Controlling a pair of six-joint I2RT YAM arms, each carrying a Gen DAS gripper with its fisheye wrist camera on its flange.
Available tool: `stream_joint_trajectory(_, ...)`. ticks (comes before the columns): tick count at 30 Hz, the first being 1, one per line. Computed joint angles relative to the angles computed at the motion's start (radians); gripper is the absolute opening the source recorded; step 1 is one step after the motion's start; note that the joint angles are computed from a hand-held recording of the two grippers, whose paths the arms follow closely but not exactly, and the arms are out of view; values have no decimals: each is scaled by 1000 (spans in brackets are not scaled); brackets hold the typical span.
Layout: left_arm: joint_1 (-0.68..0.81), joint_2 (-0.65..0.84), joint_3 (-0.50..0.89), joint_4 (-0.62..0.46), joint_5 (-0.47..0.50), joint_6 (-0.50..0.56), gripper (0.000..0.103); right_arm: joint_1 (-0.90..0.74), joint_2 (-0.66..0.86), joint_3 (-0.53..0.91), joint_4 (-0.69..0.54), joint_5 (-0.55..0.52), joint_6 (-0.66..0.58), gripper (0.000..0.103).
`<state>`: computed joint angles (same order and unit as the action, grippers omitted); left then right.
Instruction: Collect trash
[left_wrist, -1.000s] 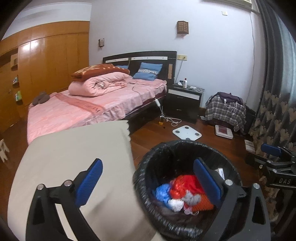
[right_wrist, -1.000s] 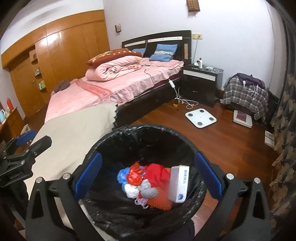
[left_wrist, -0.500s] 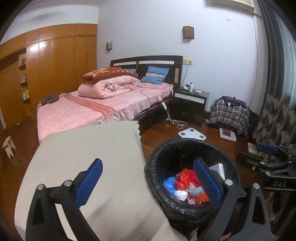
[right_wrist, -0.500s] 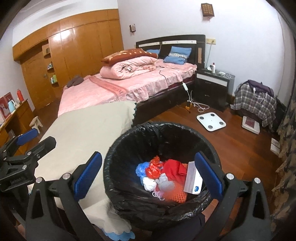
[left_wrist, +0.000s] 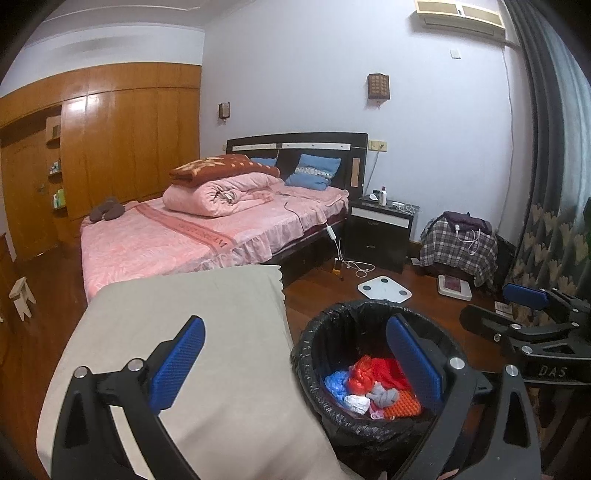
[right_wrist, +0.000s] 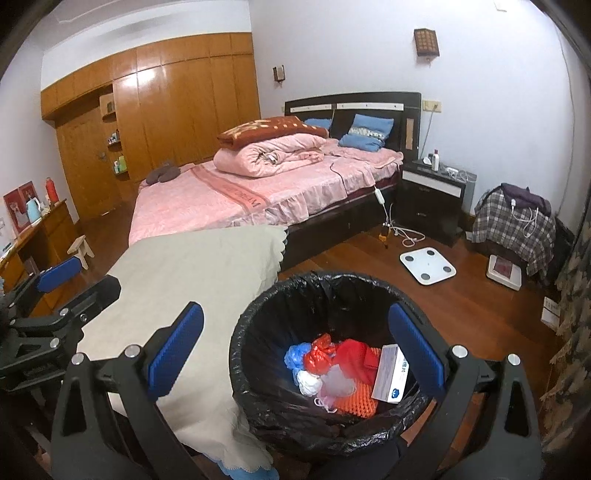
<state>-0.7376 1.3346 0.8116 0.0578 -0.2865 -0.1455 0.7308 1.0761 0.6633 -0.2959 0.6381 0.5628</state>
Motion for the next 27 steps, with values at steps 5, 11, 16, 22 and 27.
stream_joint_trajectory(5,-11,-18,-8,-2,-12,-1,97,24,-13,14,-19,28,-3,97)
stream_joint_trajectory(11,-7,-33,-13,-7,-10,-1,97,34,-9,25,-30,37,-1,97)
stream_joint_trajectory(16,-7,-44,-12,-16,-14,1,97,41,-15,28,-37,41,-1,97)
stream_joint_trajectory(22,-5,-45,-9,-20,-12,1,97,47,-2,44,-44,43,-3,97)
stream_joint_trajectory(27,-4,-45,-8,-22,-12,2,97,41,9,56,-45,33,-8,97)
